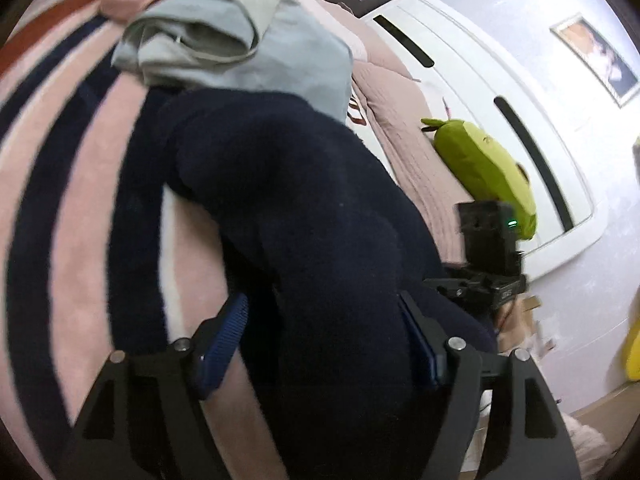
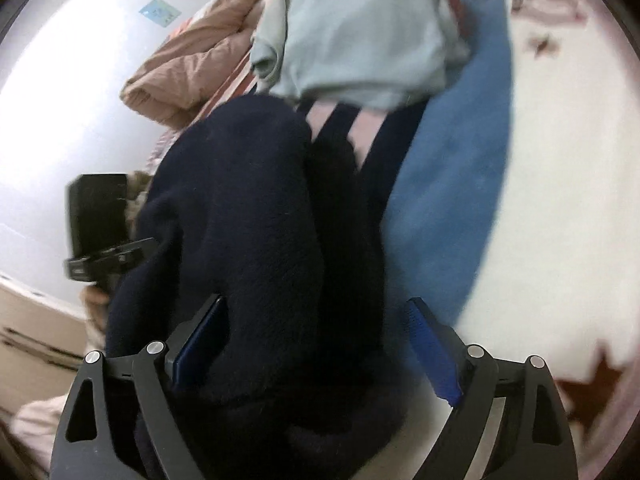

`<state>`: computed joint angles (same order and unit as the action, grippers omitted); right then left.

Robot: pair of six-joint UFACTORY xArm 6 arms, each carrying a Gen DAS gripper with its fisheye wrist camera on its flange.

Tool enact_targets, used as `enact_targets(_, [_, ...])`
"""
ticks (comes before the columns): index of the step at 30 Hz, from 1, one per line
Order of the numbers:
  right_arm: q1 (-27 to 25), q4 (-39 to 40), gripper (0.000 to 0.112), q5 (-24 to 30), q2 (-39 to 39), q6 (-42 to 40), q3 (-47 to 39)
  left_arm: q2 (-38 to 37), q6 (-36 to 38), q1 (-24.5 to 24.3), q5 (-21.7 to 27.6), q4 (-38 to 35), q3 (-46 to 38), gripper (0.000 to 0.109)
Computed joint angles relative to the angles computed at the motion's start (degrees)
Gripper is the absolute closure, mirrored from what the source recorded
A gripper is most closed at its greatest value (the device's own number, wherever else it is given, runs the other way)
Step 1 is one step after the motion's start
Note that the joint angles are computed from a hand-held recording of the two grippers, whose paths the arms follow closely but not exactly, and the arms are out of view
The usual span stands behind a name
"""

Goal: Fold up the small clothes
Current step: 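Lift the rolled navy sweater off the bed with both grippers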

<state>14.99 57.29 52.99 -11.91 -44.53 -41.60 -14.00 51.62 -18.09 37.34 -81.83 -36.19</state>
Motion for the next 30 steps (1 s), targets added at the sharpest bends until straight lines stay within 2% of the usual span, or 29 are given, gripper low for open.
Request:
enact_targets(1, [-1.0,1.7,0.031,2.4,1.1,-1.7,-0.7,1.1,1.2,0.3,1.0,-1.7,-0.4,0.040])
enact_targets(2, [-1.6,3.3,0.040,4.5,2.4,-4.0,-1.4,2.0,2.7,0.6,2.1,-3.4,-0.8,0.048])
enact_targets(4, [-1.7,5.7,0.044,6.7,4.3,-6.0,-2.4,4.3,4.6,1.1,5.0,-6.5,-1.9,0.067])
enact_targets(7, [-1.5,7.9,0.056,6.6,4.0,-8.5,-1.8,4.2,5.0,-0.1,2.3,-7.8,-2.5,0.076])
enact_targets(10, [-3.5,12.9,0.064,9.0,1.7,-11.7,0.7,0.6,6.0,-1.3,1.4,-8.1,-1.6,0.078])
enact_targets(14, [-2.8,16.9,0.069,9.0,-5.4,-13.9,3.7,-6.9,3.9,-3.0,-1.9,-4.5,-0.3,0.079])
enact_targets(16, [-1.1,18.2,0.069,7.7,-8.4,-13.7,4.1,-11.1,1.7,-2.6,-2.4,-1.8,0.0,0.080])
enact_targets(20, [5.5,20.2,0.069,2.7,-13.2,-12.6,3.0,-20.3,-6.7,-0.4,-3.1,9.6,0.9,0.081])
enact_targets(22, [8.8,21.3,0.070,0.4,-13.8,-12.0,1.8,-25.4,-12.4,1.2,-2.8,17.5,1.4,0.081])
enact_targets(25, [14.7,22.7,0.070,-3.3,-13.5,-11.7,-1.0,-32.5,-18.1,6.4,1.4,26.3,2.0,0.081])
enact_targets(29, [23.7,24.4,0.070,-8.7,-9.2,-11.3,-7.3,-39.7,-20.6,16.3,9.3,32.0,1.4,0.081])
enact_targets(30, [25.2,24.5,0.070,-9.3,-8.1,-11.2,-8.6,-41.4,-20.6,20.5,12.6,32.6,0.8,0.081])
